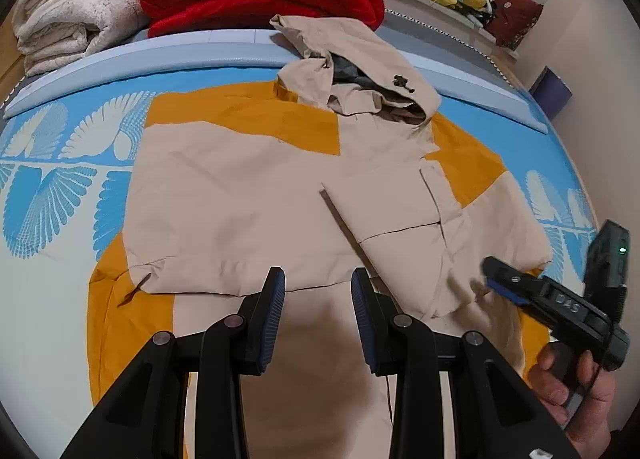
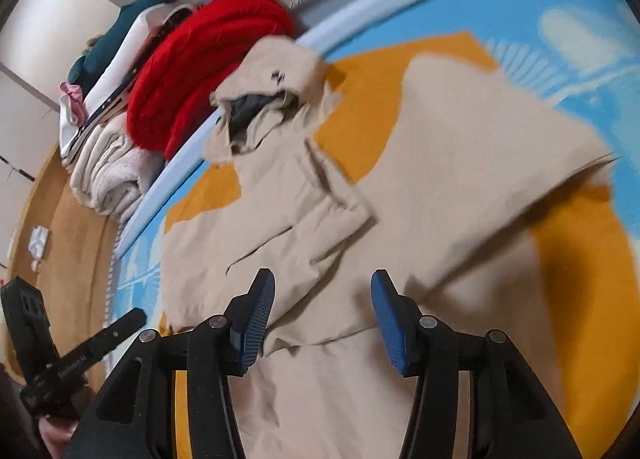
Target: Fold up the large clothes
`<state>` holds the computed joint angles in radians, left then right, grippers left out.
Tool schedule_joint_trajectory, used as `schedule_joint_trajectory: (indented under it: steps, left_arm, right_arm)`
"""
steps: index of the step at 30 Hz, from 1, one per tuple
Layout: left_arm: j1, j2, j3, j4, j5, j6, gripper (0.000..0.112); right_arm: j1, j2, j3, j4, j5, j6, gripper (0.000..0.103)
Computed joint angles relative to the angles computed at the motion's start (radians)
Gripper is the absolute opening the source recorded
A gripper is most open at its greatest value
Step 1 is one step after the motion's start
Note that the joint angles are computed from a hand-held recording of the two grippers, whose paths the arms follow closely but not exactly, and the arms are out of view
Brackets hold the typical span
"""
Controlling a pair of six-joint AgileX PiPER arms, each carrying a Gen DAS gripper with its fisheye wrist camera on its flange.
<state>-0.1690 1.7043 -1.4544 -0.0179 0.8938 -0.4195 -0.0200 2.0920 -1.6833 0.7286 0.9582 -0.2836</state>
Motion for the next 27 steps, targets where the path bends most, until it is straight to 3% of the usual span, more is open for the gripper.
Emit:
schedule_joint_trajectory:
  steps: [6, 7, 8, 11, 13, 15, 20, 23, 27]
  left_arm:
    - [0.046, -0.011, 0.004, 0.001, 0.002, 0.000, 0.031]
    - [0.064, -0.022, 0.007, 0.001, 0.004, 0.002, 0.031]
    - [0.079, -0.032, 0.010, 0.004, 0.006, 0.000, 0.031]
    - [0.143, -0.053, 0.012, 0.014, 0.021, -0.018, 0.031]
    - [0.185, -0.062, 0.018, 0.000, 0.028, -0.023, 0.031]
    - [0.226, -0.063, 0.022, -0.033, 0.037, -0.013, 0.031]
    - [0.297, -0.075, 0.036, -0.130, 0.046, 0.046, 0.031]
    - [0.312, -0.079, 0.049, -0.150, 0.043, 0.055, 0.031]
    - [0.338, -0.071, 0.064, -0.239, 0.035, 0.107, 0.031]
  right_arm:
    - [0.042, 0.188, -0.129, 0.077, 0.013, 0.067, 0.048]
    - [0.053, 0.213, -0.148, 0.071, -0.008, 0.096, 0.040]
    - [0.062, 0.219, -0.151, 0.070, -0.030, 0.105, 0.010]
    - [0.115, 0.150, -0.086, 0.149, -0.154, 0.025, 0.008]
    - [0.165, 0.103, -0.059, 0.292, -0.172, -0.129, 0.008]
    - [0.222, 0.096, -0.108, 0.328, -0.111, -0.201, 0.012]
    - [0.288, 0.108, -0.257, 0.125, 0.051, -0.069, 0.023]
    - [0.264, -0.021, -0.138, -0.033, -0.012, 0.017, 0.026]
    - [0.166, -0.174, 0.051, -0.079, -0.094, 0.013, 0.053]
